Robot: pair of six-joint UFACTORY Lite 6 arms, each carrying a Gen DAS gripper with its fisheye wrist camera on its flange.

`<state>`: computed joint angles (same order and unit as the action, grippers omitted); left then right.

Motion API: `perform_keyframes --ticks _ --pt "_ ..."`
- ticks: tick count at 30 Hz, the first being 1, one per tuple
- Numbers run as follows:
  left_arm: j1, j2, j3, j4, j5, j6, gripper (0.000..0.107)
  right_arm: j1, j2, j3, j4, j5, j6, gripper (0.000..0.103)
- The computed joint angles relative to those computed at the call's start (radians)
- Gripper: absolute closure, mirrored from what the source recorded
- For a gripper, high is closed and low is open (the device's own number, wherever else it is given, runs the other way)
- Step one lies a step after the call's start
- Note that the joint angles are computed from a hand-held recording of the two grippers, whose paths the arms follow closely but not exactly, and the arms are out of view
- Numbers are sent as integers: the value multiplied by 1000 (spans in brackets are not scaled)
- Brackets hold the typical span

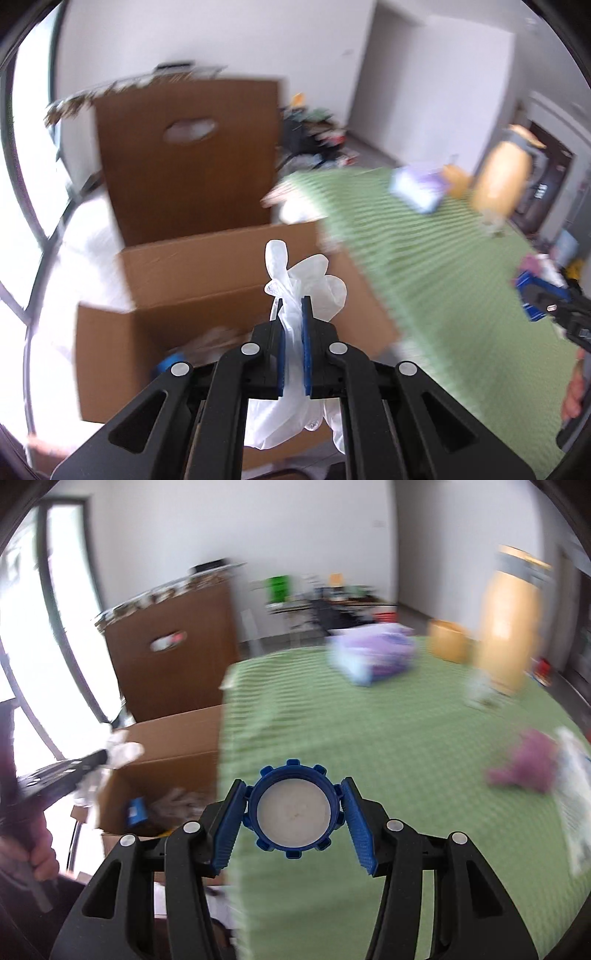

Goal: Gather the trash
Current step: 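Carry the plastic glove and blue lid to the cardboard box and release both, then move both open tools back over the table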

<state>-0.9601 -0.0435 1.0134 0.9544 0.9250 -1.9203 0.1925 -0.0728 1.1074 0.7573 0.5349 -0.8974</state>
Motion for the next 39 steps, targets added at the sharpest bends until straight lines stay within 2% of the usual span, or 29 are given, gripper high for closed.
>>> perform_keyframes --ticks 2,4,7,9,10,11,12,13,15,21,22,24,27,33,35,39 --pt "81 -76 -126 -15 -61 5 103 129 61 41 -60 -51 88 51" --pt "185 -139 -236 -30 -165 21 103 234 134 95 -126 -84 176 51" --pt "285 -161 -308 -31 -295 54 103 305 213 158 -176 -103 249 51" --pt "347 -129 -317 -58 -368 105 99 342 275 215 -211 -106 298 51" --pt "368 -122 -327 -75 -391 126 77 356 307 245 -231 -106 322 51" --pt "390 -105 -324 -100 -410 153 44 372 340 278 -254 -104 348 51" --pt "406 -104 -337 -86 -422 143 36 391 369 311 -276 -99 376 51" --pt "408 -106 -351 -33 -434 90 33 407 392 337 -291 -92 394 51" --pt "433 -139 -393 11 -464 58 32 440 465 409 -316 -82 422 51" --pt "514 -265 -496 -61 -469 116 32 519 723 694 -342 15 488 51" --pt "513 -288 -506 -72 -453 119 32 528 775 756 -343 36 501 49" --pt "520 -346 -537 -90 -433 139 32 547 887 901 -399 89 577 33" --pt "506 -369 -539 -113 -400 172 32 553 938 973 -406 102 610 31" --pt "440 -333 -500 -88 -335 129 30 535 852 865 -392 67 603 31" --pt "417 -319 -477 -89 -321 132 30 520 776 769 -385 39 593 31" --pt "318 -322 -419 -79 -222 106 30 494 637 610 -357 -9 572 31"
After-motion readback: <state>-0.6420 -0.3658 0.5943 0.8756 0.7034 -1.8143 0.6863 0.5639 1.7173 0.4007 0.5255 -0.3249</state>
